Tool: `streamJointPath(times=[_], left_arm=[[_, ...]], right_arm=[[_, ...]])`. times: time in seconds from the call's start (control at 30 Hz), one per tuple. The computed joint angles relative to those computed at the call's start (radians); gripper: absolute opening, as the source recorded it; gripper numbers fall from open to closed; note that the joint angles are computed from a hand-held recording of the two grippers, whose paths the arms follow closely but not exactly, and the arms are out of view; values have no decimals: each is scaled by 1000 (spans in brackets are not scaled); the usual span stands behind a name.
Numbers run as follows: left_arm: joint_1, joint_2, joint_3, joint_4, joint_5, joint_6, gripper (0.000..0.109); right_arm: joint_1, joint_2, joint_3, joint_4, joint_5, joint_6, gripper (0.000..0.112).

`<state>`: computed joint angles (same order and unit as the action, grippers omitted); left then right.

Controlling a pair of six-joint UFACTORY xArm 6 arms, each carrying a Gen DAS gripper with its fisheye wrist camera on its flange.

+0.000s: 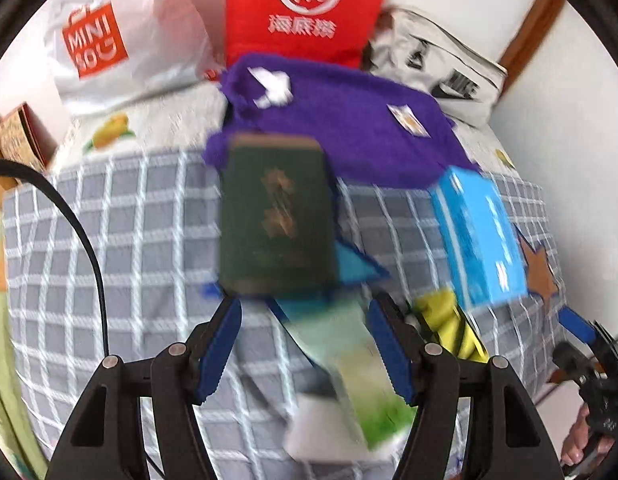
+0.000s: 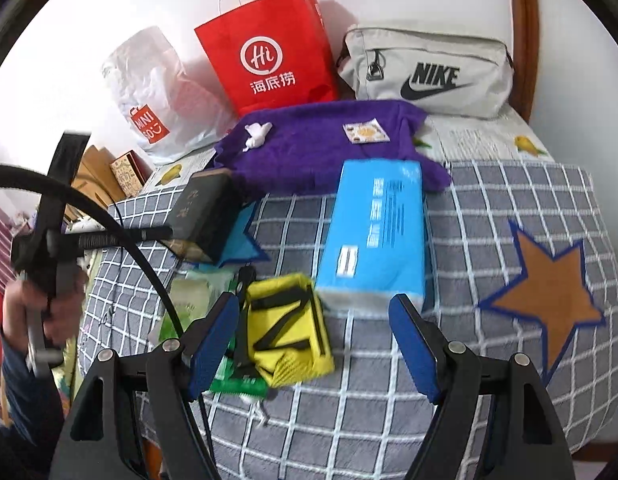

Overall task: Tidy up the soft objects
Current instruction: 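Move both tools back to the bed, left tool toward the green tissue pack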

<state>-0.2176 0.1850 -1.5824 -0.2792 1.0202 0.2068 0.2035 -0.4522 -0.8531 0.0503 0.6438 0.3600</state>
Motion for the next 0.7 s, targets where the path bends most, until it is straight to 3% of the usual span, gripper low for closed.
streamJointPath(times=[0.13, 0.27, 0.43, 0.7], left_arm=[[-32, -90, 154, -16, -46, -4, 70], [-81, -151, 258, 54, -110, -39, 71], [-124, -152, 289, 157, -143, -91, 72], [-141, -197, 322, 173, -132, -89, 76]], right_arm=[[22, -52, 54, -24, 8, 36, 77], [33, -114, 116, -8, 0, 35, 77], [31, -160, 181, 44, -18, 19, 77], [22, -203, 234, 51, -26, 39, 77]])
